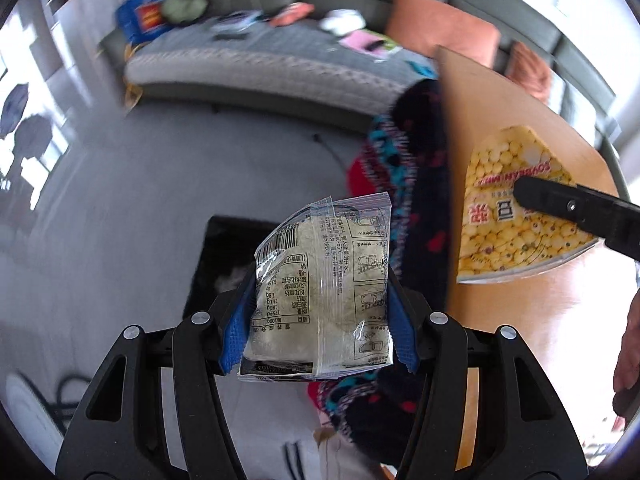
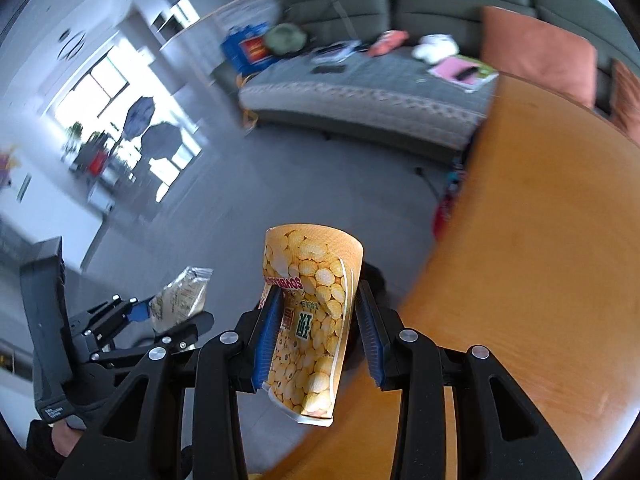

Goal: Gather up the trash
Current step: 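Carry the wrapper and yellow bag over the black bin and open both tools, then move both open tools back over the empty table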

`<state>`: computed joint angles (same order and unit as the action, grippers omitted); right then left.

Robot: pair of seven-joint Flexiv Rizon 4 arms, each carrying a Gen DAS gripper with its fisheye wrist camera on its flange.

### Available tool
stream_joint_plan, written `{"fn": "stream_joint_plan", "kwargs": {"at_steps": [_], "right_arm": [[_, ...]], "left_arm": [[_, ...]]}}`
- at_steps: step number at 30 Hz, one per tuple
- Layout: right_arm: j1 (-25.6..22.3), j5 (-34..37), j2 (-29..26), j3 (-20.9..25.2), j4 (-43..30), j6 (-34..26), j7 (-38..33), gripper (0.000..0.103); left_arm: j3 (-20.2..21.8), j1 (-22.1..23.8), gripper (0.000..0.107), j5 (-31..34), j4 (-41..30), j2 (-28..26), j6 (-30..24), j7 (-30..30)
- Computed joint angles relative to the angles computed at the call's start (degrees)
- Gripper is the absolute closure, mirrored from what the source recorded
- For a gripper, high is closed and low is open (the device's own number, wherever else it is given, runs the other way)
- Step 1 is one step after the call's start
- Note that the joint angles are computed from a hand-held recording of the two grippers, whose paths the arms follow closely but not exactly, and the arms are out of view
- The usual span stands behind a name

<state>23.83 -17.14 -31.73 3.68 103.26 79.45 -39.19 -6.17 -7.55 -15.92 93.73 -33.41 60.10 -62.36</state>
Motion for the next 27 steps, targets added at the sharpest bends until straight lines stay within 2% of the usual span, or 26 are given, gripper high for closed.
{"fn": "stream_joint_plan", "kwargs": {"at_steps": [9,15,16,17,18,19,20,27], "right_arm": [[-1.6,2.7,-11.0,7.7,-18.5,-11.3,-8.9,0.064],[-0.3,7.9,-17.4,9.1,-29.8,-18.8,-15.1,0.063],[-0.6,9.0,-19.7,10.2,-33.8,-21.9,-16.5,0.061],[-0.5,9.8,-21.5,10.5,-37.5,-25.0,-17.5,0.054],[-0.1,9.1,-23.5,10.5,-41.3,-28.6,-16.8,0.034],[1.1,10.2,-24.3,8.7,-43.3,-30.2,-17.0,0.029],[1.6,10.5,-25.0,7.9,-44.6,-30.8,-17.1,0.029],[2.4,12.8,-25.6,6.2,-46.3,-30.6,-18.6,0.029]], "left_arm": [[3.3,4.1,0.049,-0.3,-0.6,-2.4,-1.5,-4.4],[5.4,5.0,0.048,2.1,-3.7,-5.2,-4.2,-7.7],[5.7,5.1,0.047,2.5,-4.7,-6.0,-4.8,-8.4],[6.1,5.2,0.046,3.0,-5.7,-6.7,-5.6,-9.1],[6.6,4.7,0.036,3.7,-7.1,-7.6,-6.6,-10.4],[7.8,4.1,0.025,4.9,-9.8,-9.0,-8.8,-12.3],[8.3,3.9,0.010,5.8,-10.6,-9.4,-9.6,-13.5],[8.1,5.0,0.010,8.1,-14.0,-10.8,-9.6,-16.7]]}}
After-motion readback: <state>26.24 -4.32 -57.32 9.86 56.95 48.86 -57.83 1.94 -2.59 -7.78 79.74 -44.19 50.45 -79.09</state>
